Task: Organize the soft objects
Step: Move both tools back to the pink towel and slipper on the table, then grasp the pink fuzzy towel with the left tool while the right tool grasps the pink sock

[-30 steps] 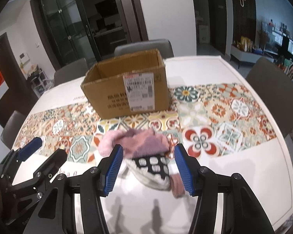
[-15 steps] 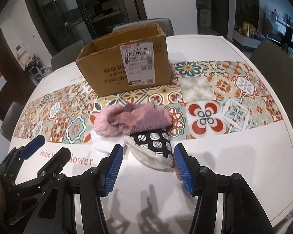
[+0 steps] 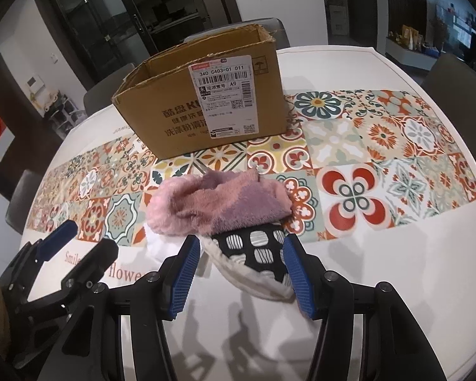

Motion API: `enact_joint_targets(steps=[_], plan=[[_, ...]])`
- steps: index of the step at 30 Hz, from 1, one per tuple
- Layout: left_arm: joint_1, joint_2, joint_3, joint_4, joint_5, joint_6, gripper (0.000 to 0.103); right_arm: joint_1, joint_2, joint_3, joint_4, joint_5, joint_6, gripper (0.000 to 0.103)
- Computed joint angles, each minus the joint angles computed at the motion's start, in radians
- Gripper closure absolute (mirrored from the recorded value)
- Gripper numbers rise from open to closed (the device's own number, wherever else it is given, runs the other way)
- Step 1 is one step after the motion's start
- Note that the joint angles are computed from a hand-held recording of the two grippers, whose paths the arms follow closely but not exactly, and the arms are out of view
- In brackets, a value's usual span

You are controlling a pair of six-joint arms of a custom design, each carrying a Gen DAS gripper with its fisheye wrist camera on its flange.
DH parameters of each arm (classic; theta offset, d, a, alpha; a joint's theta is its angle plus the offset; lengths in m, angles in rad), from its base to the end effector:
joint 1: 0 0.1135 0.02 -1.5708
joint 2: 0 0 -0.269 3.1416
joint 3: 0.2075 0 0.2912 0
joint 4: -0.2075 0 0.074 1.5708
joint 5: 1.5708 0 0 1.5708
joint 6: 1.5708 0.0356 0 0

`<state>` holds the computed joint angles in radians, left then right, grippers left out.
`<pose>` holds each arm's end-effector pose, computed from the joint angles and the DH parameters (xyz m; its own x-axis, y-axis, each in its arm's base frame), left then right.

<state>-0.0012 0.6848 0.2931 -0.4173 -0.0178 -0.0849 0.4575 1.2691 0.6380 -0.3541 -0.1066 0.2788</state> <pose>0.1736 0.0004 0.1510 -0.7200 -0.0839 -0.6888 -0.0724 0.9963 -0.0457 0.2370 0.1209 0.1595 -0.8542 -0.1155 -0.5070 -0.2672 0.9340 0.2374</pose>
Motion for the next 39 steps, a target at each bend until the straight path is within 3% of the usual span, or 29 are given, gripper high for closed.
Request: enact_joint_targets(steps=[7,16,35,37,39], plan=[[0.057,0.206,0.036,0.129,0.085,0.005,0.028,-0.025,0.124,0.043,0.077,-0.055,0.01,0.047],[0.067,0.41,0.066,0.259,0.103,0.02,0.028,-0.046,0.278,0.105,0.146,-0.082,0.02,0.047],[0.072,0.642,0.122,0.373,0.114,0.016,0.03,-0.078,0.479,0.214,0.154,-0.092,0.01,0.047],[0.075,0.655,0.128,0.373,0.123,0.017,0.035,-0.075,0.486,0.221,0.149,-0.09,0.002,0.049],[0.076,0.662,0.129,0.375,0.129,0.017,0.036,-0.073,0.49,0.225,0.143,-0.086,-0.006,0.063]])
